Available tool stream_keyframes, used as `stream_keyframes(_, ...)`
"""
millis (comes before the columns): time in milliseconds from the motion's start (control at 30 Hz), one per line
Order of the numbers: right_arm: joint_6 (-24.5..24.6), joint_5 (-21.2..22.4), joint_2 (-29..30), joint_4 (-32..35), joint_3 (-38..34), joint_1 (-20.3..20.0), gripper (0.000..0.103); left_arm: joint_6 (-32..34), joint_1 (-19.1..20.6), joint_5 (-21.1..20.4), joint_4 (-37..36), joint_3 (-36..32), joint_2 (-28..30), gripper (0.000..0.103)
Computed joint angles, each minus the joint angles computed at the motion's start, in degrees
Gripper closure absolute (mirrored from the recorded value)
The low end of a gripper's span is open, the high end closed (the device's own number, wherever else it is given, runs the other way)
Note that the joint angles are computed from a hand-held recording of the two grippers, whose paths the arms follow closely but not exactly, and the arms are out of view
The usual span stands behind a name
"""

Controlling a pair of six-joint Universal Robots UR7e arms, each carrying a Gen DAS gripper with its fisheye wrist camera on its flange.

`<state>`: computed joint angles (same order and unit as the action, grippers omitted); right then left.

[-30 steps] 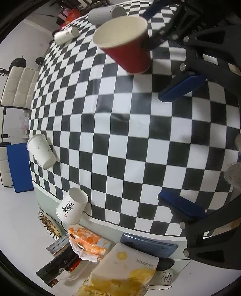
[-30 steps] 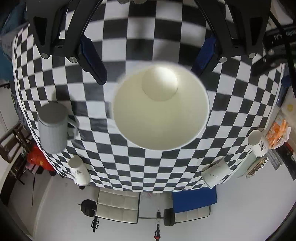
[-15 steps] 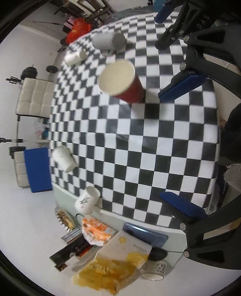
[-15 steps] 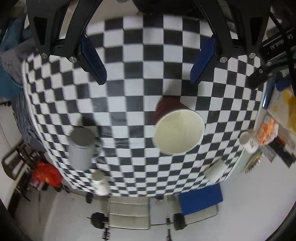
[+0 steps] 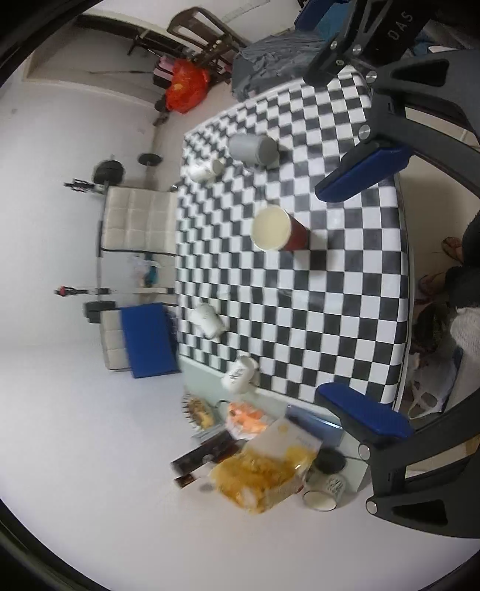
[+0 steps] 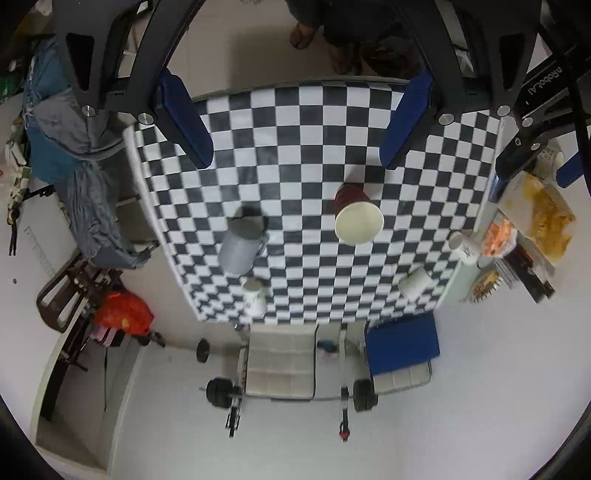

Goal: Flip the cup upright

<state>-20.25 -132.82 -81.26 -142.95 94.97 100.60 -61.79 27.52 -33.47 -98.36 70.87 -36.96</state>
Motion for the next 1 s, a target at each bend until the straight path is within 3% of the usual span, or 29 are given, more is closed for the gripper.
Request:
stream_keyframes(400,0.39,-1.15,-7.28,3.05,-0.28,6.35,0.010,-6.80,-4.69,2.32,7.37,-2.19,-1.25,0.003)
stream_keyframes(1000,2.07,-1.08,-9.01,5.68,-1.74,9.44,0.010,-9.03,-6.86,4.47,9.24,-3.16,-1.99,0.003)
